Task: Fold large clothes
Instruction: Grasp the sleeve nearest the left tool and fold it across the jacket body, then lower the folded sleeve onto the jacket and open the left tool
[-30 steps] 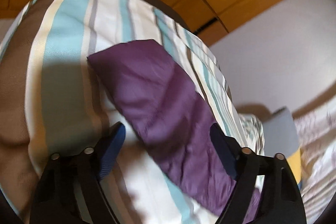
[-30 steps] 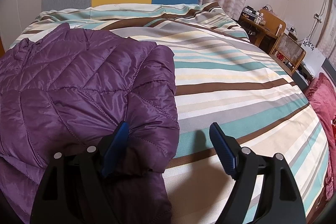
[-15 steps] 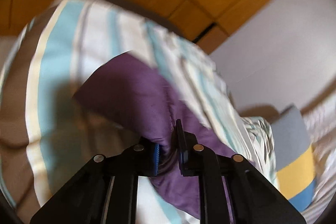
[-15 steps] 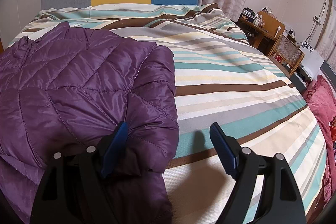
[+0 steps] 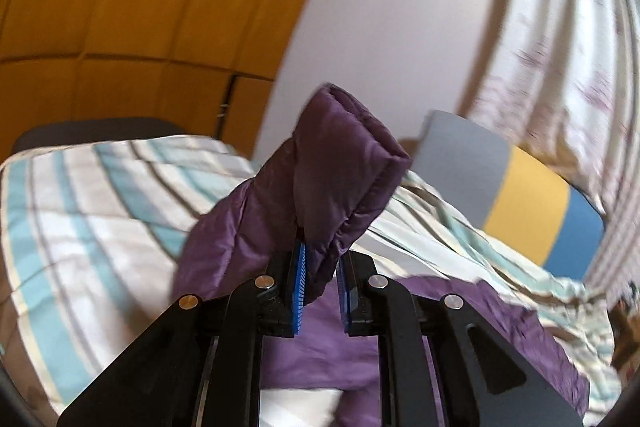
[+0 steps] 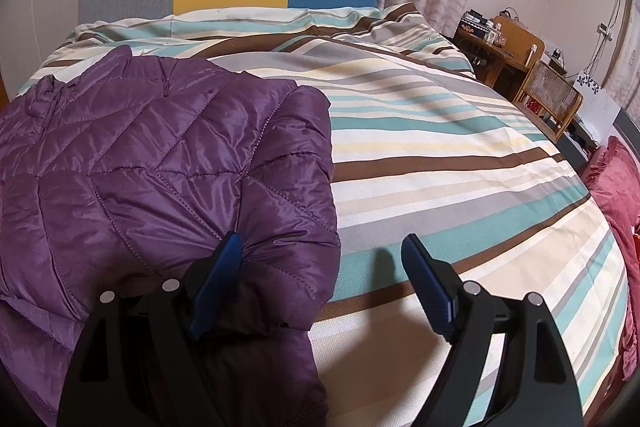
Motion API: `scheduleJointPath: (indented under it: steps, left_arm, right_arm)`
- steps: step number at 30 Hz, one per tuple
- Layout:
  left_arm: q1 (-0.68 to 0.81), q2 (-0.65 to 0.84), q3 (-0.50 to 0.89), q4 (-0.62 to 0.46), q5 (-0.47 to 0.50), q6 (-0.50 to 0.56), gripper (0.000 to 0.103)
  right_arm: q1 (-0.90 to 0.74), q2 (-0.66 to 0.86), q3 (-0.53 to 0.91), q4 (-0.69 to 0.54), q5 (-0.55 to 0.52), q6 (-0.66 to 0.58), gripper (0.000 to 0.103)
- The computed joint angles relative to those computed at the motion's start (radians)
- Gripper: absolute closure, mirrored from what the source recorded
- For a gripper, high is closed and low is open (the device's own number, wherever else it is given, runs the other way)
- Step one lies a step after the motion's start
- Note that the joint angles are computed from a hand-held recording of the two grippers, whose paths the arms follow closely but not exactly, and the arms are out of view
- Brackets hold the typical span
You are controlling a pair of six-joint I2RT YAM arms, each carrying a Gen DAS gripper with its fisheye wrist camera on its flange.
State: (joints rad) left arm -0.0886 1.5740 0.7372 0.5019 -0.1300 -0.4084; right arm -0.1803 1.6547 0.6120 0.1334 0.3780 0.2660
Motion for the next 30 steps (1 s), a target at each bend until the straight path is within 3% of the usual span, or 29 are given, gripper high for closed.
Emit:
scheduleJointPath:
  steps: [17, 30]
  left_arm:
    - [-0.391, 0.117, 0.082, -0.023, -0.1, 0.043, 0.089]
    - [-0.576, 0.247, 0.212, -0.085, -0.098, 0.129, 0.089]
  right_arm:
    - [-0.01, -0.002, -0.004, 0.007, -0.024, 0.004, 0.021]
    - [-0.003, 0.0, -0.001, 0.005, -0.01, 0.004, 0.02]
